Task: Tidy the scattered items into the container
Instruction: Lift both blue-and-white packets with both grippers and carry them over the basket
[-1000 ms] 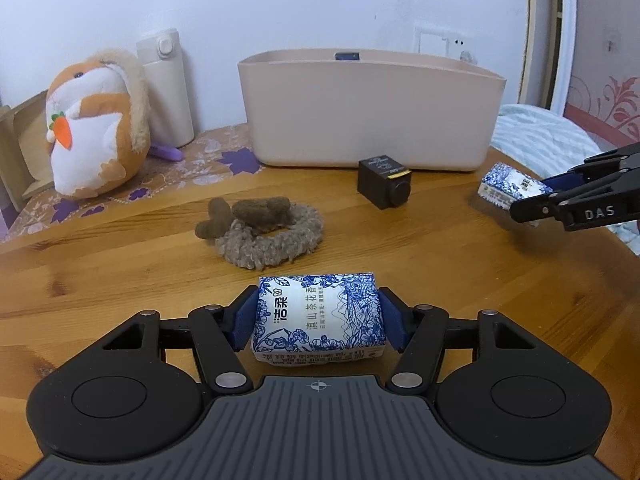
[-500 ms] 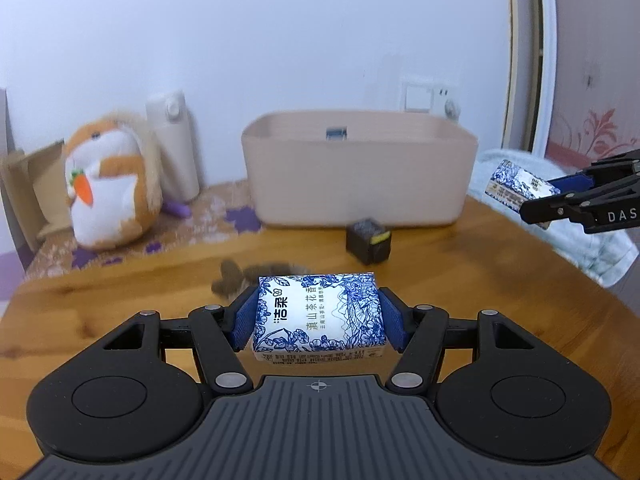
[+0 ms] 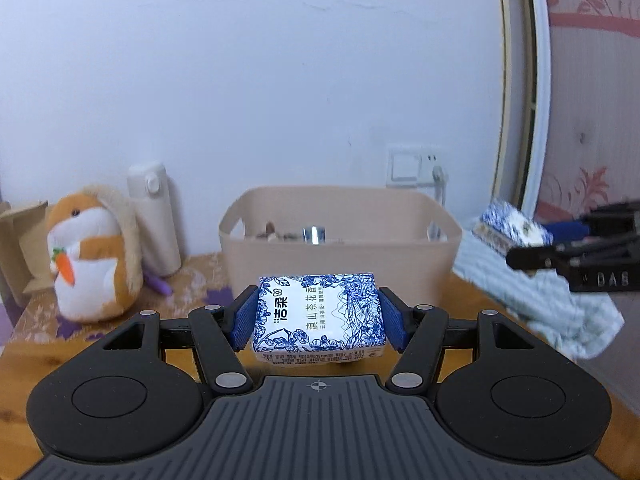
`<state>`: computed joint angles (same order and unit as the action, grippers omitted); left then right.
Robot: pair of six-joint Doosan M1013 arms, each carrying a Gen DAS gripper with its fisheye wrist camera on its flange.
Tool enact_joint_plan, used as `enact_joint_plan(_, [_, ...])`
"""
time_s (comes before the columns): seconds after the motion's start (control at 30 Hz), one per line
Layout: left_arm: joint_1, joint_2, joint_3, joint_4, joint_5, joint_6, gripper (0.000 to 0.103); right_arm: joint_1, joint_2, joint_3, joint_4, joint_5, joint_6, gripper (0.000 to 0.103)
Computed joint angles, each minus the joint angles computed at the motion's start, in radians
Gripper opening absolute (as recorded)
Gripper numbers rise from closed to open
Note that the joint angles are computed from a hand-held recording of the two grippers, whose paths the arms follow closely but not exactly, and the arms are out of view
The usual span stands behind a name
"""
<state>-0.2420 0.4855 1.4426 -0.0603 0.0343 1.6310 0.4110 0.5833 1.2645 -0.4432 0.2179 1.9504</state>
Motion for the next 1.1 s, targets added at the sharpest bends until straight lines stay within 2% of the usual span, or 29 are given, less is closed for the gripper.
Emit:
enact_joint_plan(0.1, [0.000,0.017,-0.040,0.158,0.011,-0.170,0.064,-0.002,0.005,-0.012,-0.021,0.002,0.030,0.044])
enact_joint_plan(0.23, [-0.002,0.044,-0.097,0.465,0.029,-0.492,0.064,-0.008,0.015,-0.036,-0.057,0.008,0.093,0.044])
enact_joint_plan(0.3, [-0.004,0.058,-0.125,0.559,0.040,-0.585,0.064,-0.010,0.021,-0.051,-0.104,0.015,0.158,0.044])
enact_joint_plan(0.4, [-0.007,0.078,-0.163,0.666,0.058,-0.678,0.064,-0.015,0.034,-0.080,-0.074,0.029,0.150,0.044])
enact_joint_plan(0.5, [-0.010,0.096,-0.196,0.688,0.075,-0.690,0.064,-0.019,0.050,-0.111,-0.030,0.043,0.116,0.044])
enact_joint_plan(0.6, [-0.012,0.115,-0.231,0.634,0.097,-0.635,0.064,-0.022,0.066,-0.138,0.014,0.052,0.077,0.044])
enact_joint_plan(0.77, [-0.014,0.147,-0.288,0.613,0.142,-0.617,0.064,-0.026,0.099,-0.195,0.080,0.079,0.023,0.044])
enact_joint_plan(0.9, [-0.015,0.170,-0.325,0.642,0.172,-0.643,0.064,-0.028,0.130,-0.251,0.132,0.113,-0.018,0.044])
enact_joint_plan(1.1, [-0.017,0.208,-0.391,0.595,0.206,-0.585,0.064,-0.025,0.180,-0.335,0.114,0.175,-0.012,0.044])
